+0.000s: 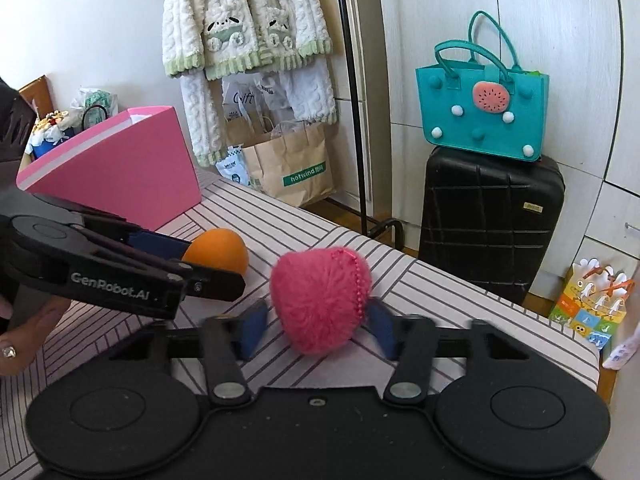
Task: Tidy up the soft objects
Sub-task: 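Grasp the orange sponge with the left gripper while the right gripper grasps the pink strawberry plush, then lift the orange sponge and strawberry plush and carry both grippers over the box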
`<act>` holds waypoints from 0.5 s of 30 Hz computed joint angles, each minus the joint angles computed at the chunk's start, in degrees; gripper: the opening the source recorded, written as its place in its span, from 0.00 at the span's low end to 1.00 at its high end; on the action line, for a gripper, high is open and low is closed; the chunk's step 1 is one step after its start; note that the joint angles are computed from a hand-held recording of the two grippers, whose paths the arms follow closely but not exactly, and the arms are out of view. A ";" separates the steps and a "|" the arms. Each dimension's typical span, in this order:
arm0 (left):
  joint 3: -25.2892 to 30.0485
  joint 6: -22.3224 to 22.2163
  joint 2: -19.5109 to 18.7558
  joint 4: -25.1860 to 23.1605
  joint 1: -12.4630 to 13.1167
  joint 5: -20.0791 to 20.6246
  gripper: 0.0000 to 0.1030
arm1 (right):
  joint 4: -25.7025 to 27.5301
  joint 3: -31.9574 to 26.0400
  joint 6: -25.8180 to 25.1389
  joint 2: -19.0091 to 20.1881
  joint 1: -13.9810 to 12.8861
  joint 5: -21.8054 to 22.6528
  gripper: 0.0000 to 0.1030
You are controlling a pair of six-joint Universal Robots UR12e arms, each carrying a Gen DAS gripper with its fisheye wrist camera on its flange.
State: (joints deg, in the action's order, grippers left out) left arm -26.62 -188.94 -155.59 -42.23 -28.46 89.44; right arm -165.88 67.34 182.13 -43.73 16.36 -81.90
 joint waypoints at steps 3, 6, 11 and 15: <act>-0.53 0.10 0.01 1.46 0.02 -0.66 0.47 | -0.31 0.42 -0.24 -0.32 0.27 -0.89 0.39; -0.48 0.49 -0.13 1.93 -0.14 0.15 0.39 | 0.14 0.88 0.33 -0.86 0.61 -2.03 0.38; -1.23 -0.92 0.34 2.16 0.09 -0.85 0.37 | 0.75 1.90 1.14 -1.83 1.13 -3.80 0.38; -3.34 -1.52 1.70 2.44 0.38 -3.59 0.37 | 0.78 3.00 2.81 -2.77 1.36 -4.65 0.37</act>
State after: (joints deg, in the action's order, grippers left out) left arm -29.96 -190.47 -153.89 -39.79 -28.08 85.85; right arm -165.10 70.35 184.94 -46.50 17.72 -86.55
